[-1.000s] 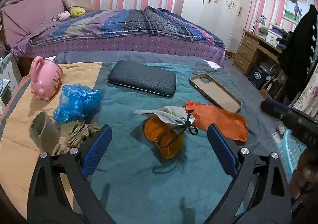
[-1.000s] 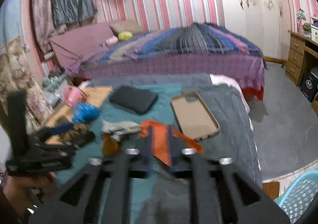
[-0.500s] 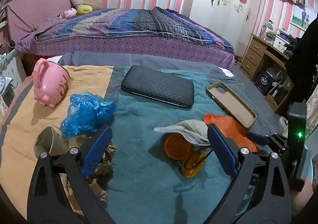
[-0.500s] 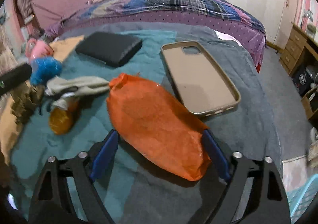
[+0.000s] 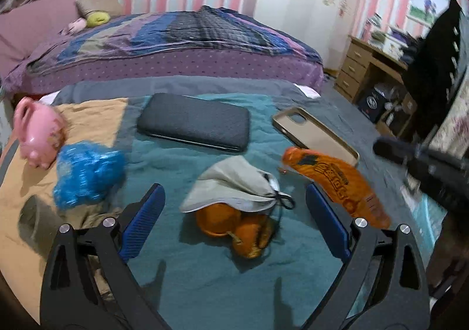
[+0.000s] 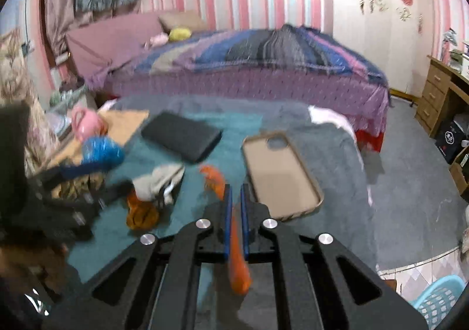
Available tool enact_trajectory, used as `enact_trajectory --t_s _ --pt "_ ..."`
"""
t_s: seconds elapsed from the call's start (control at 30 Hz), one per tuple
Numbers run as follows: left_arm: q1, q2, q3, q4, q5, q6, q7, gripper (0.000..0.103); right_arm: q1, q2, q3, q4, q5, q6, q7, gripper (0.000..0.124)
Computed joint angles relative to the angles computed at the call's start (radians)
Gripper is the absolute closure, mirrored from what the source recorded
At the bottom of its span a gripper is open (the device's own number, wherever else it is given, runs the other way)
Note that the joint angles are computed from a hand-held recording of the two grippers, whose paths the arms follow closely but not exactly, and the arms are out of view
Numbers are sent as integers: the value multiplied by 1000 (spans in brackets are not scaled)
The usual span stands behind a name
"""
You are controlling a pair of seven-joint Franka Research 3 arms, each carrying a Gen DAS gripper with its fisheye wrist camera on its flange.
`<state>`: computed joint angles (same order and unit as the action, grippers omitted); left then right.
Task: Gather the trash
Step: 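Lift the orange bag with the right tool while the left tool grasps the white cloth bundle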
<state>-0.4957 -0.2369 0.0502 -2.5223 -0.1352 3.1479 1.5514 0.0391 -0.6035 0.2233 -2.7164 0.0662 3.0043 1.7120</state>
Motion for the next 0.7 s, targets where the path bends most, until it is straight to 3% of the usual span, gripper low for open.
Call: enact_trajectory --t_s 0.1,0.17,0.2,0.23,0.27,0.3,0.33,0.43,0.5,0.57,0.63,0.7 --pt "1 29 -19 19 15 -7 17 9 35 23 -42 16 16 -5 -27 118" --pt "63 43 -80 29 62 -11 -11 9 97 48 -103 35 43 -43 -93 117" --pt "115 45 -125 32 105 -11 -45 9 76 56 -83 42 28 -55 -90 116" --pt "181 42 -177 32 158 -8 -97 9 32 69 -42 51 -15 -64 -54 102" --pt "218 35 -198 32 186 -6 -137 10 23 70 -31 50 -4 -63 -60 62" --pt "225 29 -190 32 191 -8 -160 10 43 75 -49 46 6 -53 -68 43" --pt "224 23 -175 31 189 -6 -176 10 83 84 -85 40 29 -44 -93 37" --pt "139 7 -63 22 125 10 -158 9 154 123 -143 57 82 -69 -154 37" --pt "138 1 -50 18 123 15 -158 9 207 151 -178 74 120 -105 -224 37" --pt "117 3 -30 21 120 12 -143 9 185 186 -139 92 91 -130 -243 37" --pt "104 8 -22 22 115 9 -129 9 114 221 -62 108 10 -146 -193 39" --pt "75 16 -3 28 94 5 -105 9 117 237 -65 106 0 -121 -175 44"
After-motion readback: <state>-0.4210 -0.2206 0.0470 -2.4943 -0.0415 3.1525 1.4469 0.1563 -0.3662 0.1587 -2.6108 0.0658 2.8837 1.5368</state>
